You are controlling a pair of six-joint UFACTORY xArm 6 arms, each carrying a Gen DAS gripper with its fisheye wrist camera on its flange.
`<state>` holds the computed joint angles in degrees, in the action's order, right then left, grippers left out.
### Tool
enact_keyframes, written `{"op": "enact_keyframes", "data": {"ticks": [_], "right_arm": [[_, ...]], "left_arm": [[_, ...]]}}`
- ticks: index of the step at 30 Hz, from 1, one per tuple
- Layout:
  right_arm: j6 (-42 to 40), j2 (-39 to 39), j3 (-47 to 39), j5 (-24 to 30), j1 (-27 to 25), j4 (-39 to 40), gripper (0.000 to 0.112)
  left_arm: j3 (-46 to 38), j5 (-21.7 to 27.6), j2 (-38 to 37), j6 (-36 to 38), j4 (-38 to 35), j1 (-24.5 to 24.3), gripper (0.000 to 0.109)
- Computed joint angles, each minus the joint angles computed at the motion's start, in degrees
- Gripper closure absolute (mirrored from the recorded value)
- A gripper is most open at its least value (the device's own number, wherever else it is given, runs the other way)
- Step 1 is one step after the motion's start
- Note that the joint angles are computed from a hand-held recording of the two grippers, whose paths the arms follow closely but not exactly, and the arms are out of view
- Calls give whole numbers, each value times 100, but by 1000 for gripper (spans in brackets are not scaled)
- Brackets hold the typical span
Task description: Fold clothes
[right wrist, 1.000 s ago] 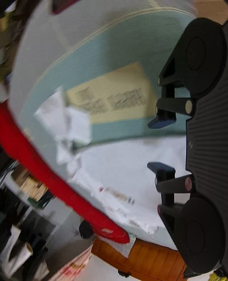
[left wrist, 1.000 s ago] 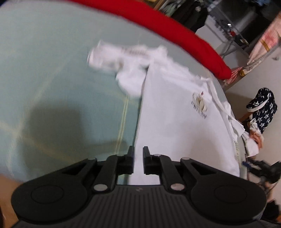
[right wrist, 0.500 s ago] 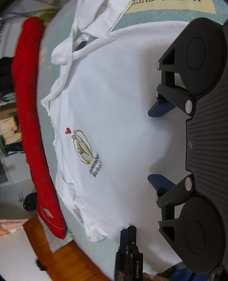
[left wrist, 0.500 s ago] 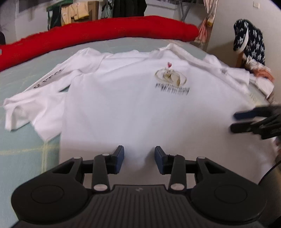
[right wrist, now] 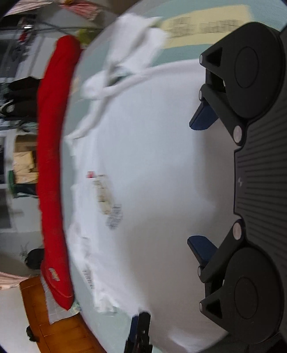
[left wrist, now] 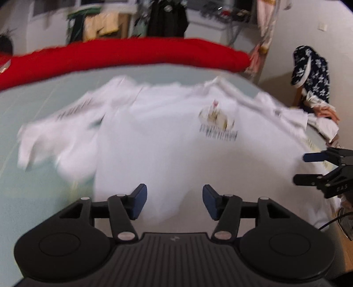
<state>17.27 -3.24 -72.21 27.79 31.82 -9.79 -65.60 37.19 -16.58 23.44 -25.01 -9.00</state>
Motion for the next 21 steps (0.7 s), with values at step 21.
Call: {"op": "enact_keyframes", "data": {"ticks": [21], "right_arm": [[1322,30,354,-227,-548,-767,9]], "left_arm": [[310,-98,5,-431,353,172,45]]}}
